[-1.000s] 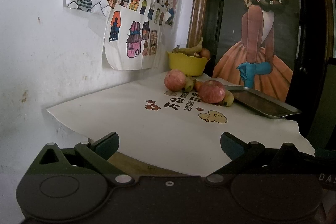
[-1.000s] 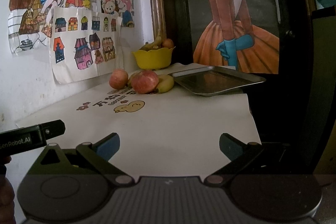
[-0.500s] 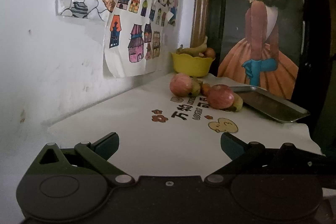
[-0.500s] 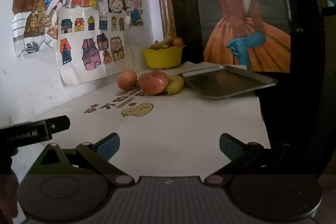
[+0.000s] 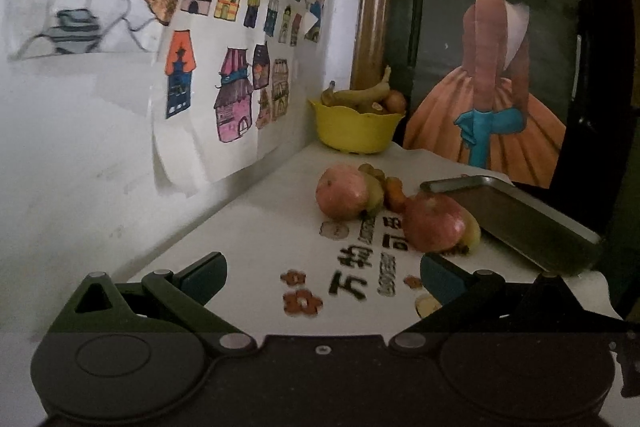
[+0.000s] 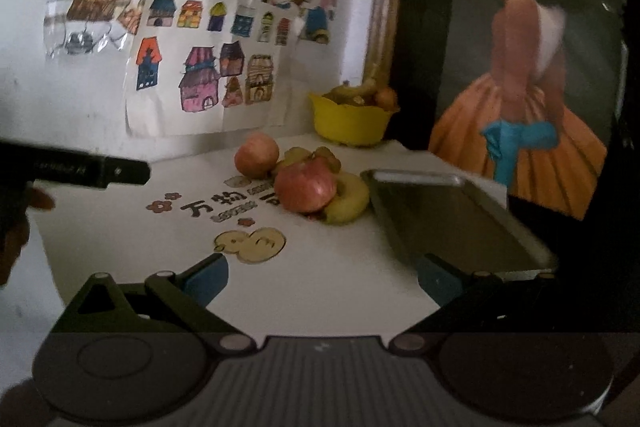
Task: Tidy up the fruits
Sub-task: 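Close the right tool on a red apple while the left tool grasps the other apple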
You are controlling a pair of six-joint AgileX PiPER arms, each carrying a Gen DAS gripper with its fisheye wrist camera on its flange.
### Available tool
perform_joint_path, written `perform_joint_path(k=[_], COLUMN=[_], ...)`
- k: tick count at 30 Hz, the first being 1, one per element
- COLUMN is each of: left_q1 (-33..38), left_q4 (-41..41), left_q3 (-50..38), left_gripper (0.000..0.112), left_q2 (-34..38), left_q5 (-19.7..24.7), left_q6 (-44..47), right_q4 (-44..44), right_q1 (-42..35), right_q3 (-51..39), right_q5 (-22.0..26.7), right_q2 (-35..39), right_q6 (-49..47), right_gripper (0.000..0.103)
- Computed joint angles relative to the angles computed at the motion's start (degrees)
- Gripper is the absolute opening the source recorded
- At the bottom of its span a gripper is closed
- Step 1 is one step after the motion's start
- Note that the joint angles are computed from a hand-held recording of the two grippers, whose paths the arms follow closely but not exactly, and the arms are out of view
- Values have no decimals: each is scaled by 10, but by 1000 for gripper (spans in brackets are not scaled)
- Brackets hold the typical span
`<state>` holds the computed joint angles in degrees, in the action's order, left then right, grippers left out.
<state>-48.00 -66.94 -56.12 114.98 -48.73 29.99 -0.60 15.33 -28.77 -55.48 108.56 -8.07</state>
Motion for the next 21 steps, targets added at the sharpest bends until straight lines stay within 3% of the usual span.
perform_joint_path(k=[6, 11, 17, 21], left_q1=[83, 139, 188, 209], left_q4=[23, 21, -126, -246], left_q3=[-102, -215, -392, -483], left_gripper=[102, 102, 102, 102], left_q2=[30, 83, 175, 227], left_q5=[103, 182, 275, 317], left_q6=[61, 110, 282, 393], right_q4=[-64, -177, -410, -492], right_q1=[-22, -31, -50, -49], right_q3=[-116, -243, -409, -494], right_q5=[98, 185, 262, 297], right_q2=[19, 64, 138, 187], right_q6=[-24, 53, 325, 416], right_gripper=[103, 103, 103, 103])
